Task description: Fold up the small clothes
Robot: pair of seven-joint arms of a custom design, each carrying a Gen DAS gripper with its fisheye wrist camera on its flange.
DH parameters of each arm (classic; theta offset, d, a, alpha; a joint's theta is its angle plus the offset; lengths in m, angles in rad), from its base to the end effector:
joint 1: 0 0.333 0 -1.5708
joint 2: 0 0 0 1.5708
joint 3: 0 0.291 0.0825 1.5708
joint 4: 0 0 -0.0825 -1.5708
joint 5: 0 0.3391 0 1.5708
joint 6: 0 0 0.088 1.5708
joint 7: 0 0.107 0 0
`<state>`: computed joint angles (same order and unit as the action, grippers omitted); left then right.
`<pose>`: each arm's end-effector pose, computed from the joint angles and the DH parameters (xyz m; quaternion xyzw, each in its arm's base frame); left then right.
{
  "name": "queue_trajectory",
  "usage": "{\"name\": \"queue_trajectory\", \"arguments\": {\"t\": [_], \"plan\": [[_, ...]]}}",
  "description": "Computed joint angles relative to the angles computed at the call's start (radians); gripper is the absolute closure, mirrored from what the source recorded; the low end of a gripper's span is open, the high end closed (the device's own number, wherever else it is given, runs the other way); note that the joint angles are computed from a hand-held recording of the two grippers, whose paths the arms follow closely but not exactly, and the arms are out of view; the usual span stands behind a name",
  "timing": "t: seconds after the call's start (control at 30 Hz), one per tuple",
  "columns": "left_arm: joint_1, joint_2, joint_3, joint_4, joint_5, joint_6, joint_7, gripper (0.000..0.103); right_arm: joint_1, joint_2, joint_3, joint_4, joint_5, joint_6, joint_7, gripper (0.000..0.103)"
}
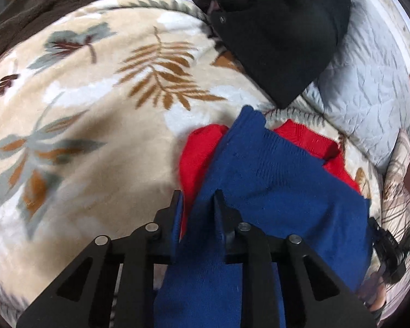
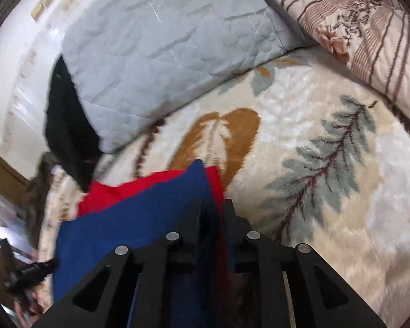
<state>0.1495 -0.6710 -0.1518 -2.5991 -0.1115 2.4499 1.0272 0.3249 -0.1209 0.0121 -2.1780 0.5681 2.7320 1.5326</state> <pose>0.3613 -0.0067 0.5191 -0.8586 0.4441 -0.2210 0.1293 0.4955 0.1521 0.5125 -0.6332 0.6797 -0.0362 0.3685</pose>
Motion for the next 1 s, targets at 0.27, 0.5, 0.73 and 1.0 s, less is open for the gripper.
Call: {"name": "queue_trajectory", "arguments": {"t": [0.27, 0.5, 0.73, 1.0], "plan": [[-0.05, -0.19, -0.084, -0.131, 0.007, -0.009, -0.048, 0.064, 0.045, -0.122, 0.017, -0.129, -0.049, -0.04, -0.037, 0.085], [-0.071, -0.231, -0.162, -0.115, 0.146, -0.131, -0.112, 0.06, 0.018, -0.246, 0.019, -0.213, -0.214, -0.04, 0.188, 0.057], [-0.104, -0.264, -0.185, -0.129, 0.163, -0.176, -0.17, 0.054, 0.112, -0.27, -0.064, -0.237, -0.194, -0.147, 0.121, 0.056], [-0.116, -0.235, -0.184, -0.113, 0.204, -0.187, -0.189, 0.052, 0.104, -0.303, -0.03, -0.274, -0.268, -0.089, 0.112, 0.093]]}}
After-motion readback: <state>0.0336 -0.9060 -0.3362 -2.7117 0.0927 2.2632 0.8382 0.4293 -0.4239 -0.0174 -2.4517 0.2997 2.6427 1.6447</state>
